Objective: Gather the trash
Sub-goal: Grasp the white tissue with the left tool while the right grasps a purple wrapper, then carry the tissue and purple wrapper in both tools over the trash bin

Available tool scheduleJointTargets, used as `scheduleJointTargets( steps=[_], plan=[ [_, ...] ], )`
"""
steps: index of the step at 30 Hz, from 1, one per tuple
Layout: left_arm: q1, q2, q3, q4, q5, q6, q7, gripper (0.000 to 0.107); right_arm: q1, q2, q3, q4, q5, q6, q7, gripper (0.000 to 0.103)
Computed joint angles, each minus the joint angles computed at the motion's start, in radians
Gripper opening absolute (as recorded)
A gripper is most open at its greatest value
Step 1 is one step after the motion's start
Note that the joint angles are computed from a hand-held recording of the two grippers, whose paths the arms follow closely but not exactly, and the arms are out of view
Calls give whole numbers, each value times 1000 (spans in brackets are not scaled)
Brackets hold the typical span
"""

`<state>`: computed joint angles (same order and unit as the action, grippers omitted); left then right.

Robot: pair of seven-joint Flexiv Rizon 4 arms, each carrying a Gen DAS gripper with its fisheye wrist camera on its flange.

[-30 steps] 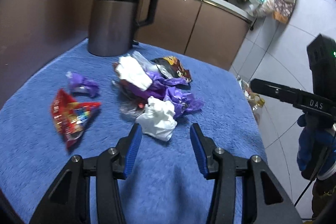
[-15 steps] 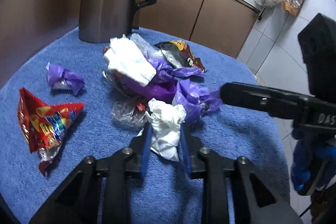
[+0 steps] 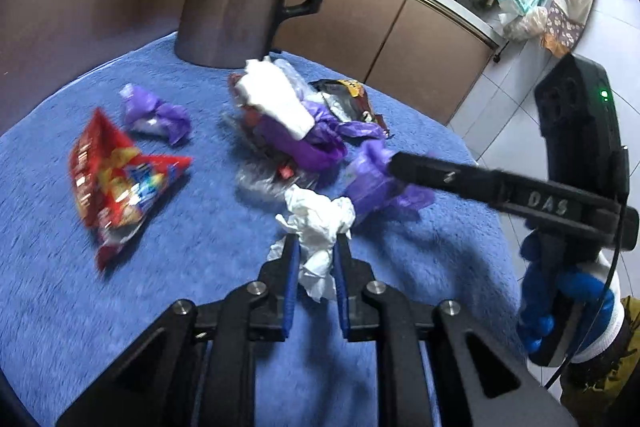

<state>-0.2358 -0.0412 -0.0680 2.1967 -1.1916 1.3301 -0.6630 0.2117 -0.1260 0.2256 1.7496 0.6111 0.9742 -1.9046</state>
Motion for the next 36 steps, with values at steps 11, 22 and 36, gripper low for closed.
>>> scheduleJointTargets(
  steps=[11, 22, 36],
  plan=[
    [-26, 157, 59, 101, 59, 43, -84, 15, 36, 181, -24, 77, 54, 29, -12, 6],
    [-77, 324, 121, 175, 244, 85, -239, 15, 132, 353, -78, 153, 31, 59, 2, 5],
    [-145, 383, 119, 119, 497, 65, -413, 15, 154, 556, -162, 289, -74, 116, 86, 5]
  ],
)
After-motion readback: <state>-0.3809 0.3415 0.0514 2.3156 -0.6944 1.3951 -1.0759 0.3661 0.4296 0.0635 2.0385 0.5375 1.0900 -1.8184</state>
